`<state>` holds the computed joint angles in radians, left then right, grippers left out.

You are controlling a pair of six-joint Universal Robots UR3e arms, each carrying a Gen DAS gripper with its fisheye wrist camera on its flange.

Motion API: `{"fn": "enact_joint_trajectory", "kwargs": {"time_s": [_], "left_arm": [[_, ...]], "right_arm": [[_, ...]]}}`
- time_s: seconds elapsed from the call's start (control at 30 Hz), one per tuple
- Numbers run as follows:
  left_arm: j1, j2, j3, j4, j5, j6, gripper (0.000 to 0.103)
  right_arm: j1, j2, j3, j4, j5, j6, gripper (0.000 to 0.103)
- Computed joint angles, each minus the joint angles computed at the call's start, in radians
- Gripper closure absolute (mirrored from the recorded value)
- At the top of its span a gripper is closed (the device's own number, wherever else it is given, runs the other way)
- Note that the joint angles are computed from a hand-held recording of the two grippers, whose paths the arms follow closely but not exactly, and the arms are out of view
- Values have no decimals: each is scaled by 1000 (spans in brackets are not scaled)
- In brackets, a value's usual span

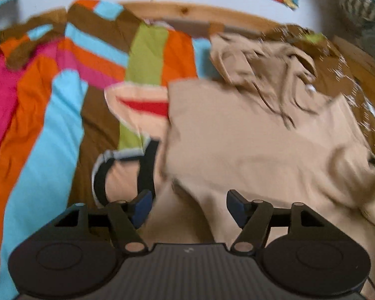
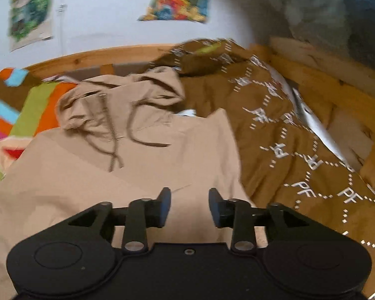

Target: Fold large clothes

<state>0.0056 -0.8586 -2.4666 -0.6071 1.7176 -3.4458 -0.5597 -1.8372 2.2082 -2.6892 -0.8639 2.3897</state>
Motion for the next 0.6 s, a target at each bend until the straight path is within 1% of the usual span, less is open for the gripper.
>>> {"fn": "enact_joint_trajectory", "kwargs": {"time_s": [0.03, 0.1, 0.17, 0.2, 0.23, 0.27, 0.3, 0.33, 0.4, 0.43, 0.47, 0.53, 0.57, 0.6], "left_arm": [[-27, -104, -6, 111, 46, 4, 32], [-49, -256, -2, 227, 89, 13, 34], [-34, -368, 1, 275, 68, 21, 36], [-28, -406, -10, 307, 61, 21, 34], [-30, -428, -35, 361, 65, 28, 32], [-31, -437, -60, 409, 68, 48, 32], [-28, -429, -74, 418, 65, 66, 32], [-29, -409, -65, 378, 67, 64, 32], [-25, -347, -57, 303, 57, 37, 33], [-26, -316, -61, 285, 51, 30, 33], [-26, -293, -69, 283, 45, 27, 33], [-20, -277, -88, 315, 28, 34, 28], [-18, -286, -90, 331, 22, 43, 27], [-19, -310, -76, 327, 28, 44, 27]], "right_arm": [[-4, -24, 46, -19, 16, -40, 46], [4, -60, 138, -67, 15, -112, 43], [48, -48, 188, -101, -48, -154, 41], [73, -21, 208, -142, -95, -162, 40], [105, 27, 228, -221, -155, -159, 39], [115, 70, 259, -310, -184, -167, 39], [89, 95, 297, -375, -160, -189, 37], [50, 98, 323, -393, -117, -204, 34], [30, 78, 332, -402, -137, -170, 31], [0, 28, 335, -348, -127, -172, 32], [-64, -63, 350, -243, -81, -181, 32], [-193, -225, 297, 115, 32, -225, 32], [-248, -271, 248, 308, 74, -248, 32], [-283, -275, 194, 458, 94, -246, 32]]}}
